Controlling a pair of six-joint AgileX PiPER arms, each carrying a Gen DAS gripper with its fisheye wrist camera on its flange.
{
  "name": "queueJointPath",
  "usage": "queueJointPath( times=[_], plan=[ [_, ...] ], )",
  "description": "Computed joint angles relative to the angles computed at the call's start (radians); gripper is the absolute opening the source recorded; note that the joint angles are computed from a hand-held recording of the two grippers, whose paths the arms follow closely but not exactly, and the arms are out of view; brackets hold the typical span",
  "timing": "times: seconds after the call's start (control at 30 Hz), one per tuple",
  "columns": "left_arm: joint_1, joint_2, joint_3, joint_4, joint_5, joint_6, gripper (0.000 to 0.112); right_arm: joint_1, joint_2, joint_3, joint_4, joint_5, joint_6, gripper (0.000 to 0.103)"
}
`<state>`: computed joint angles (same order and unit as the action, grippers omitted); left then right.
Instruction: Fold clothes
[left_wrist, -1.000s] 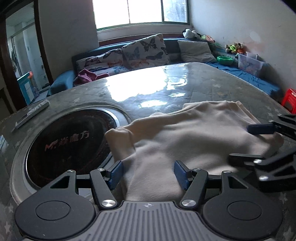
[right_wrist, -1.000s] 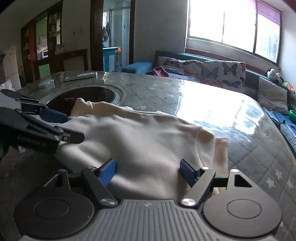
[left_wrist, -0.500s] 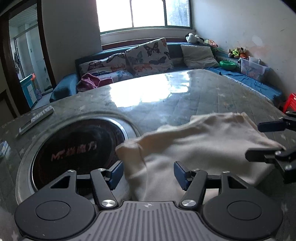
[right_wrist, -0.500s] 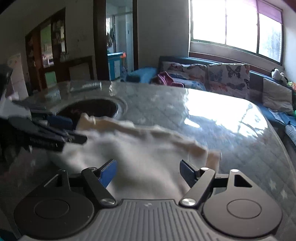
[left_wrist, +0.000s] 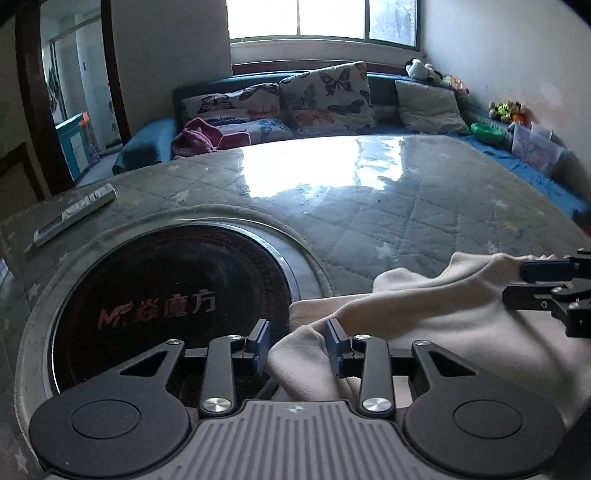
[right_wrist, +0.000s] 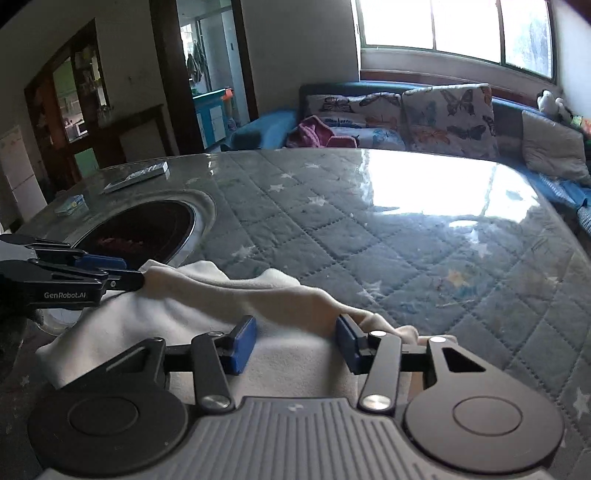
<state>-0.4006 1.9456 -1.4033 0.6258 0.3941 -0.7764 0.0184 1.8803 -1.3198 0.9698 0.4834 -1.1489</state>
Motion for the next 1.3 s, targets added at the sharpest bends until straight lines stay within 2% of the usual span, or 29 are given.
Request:
queueJointPath(
  times=[0.13,0.23,0.43,0.57,0.7,0.87,0.93,1.0,1.07,1.3],
  plan=[
    [0.006,-0.043,0.044,0.040,-0.007,-0.055,0.038,0.029,-0.090,0.089,0.039,-0.014,-0.119,0.049],
    [0.011,-0.083,0.082,0.074,-0.007,-0.107,0.049,0.066,-0.158,0.166,0.073,-0.013,-0.220,0.050],
    [0.041,-0.164,0.168,0.007,-0.031,-0.090,0.054,0.178,-0.244,0.268,0.075,0.018,-0.317,0.051],
    [0.057,-0.214,0.216,-0.057,-0.040,-0.069,0.056,0.296,-0.261,0.316,0.064,-0.063,-0.399,0.051],
    [0.069,-0.249,0.247,-0.104,-0.046,-0.062,0.062,0.386,-0.233,0.315,0.032,-0.143,-0.398,0.051],
    [0.110,-0.280,0.267,-0.310,-0.060,0.047,0.069,0.452,-0.193,0.302,-0.046,-0.228,-0.350,0.048],
    [0.128,-0.287,0.270,-0.427,-0.064,0.124,0.070,0.457,-0.187,0.294,-0.067,-0.242,-0.310,0.034],
    [0.146,-0.283,0.268,-0.567,-0.063,0.226,0.071,0.440,-0.182,0.278,-0.040,-0.215,-0.298,0.021],
    [0.158,-0.278,0.264,-0.673,-0.055,0.296,0.072,0.414,-0.182,0.264,0.005,-0.176,-0.299,0.016],
    [0.207,-0.234,0.229,-1.110,-0.005,0.581,0.074,0.290,-0.213,0.234,0.154,-0.004,-0.281,0.013]
  ],
)
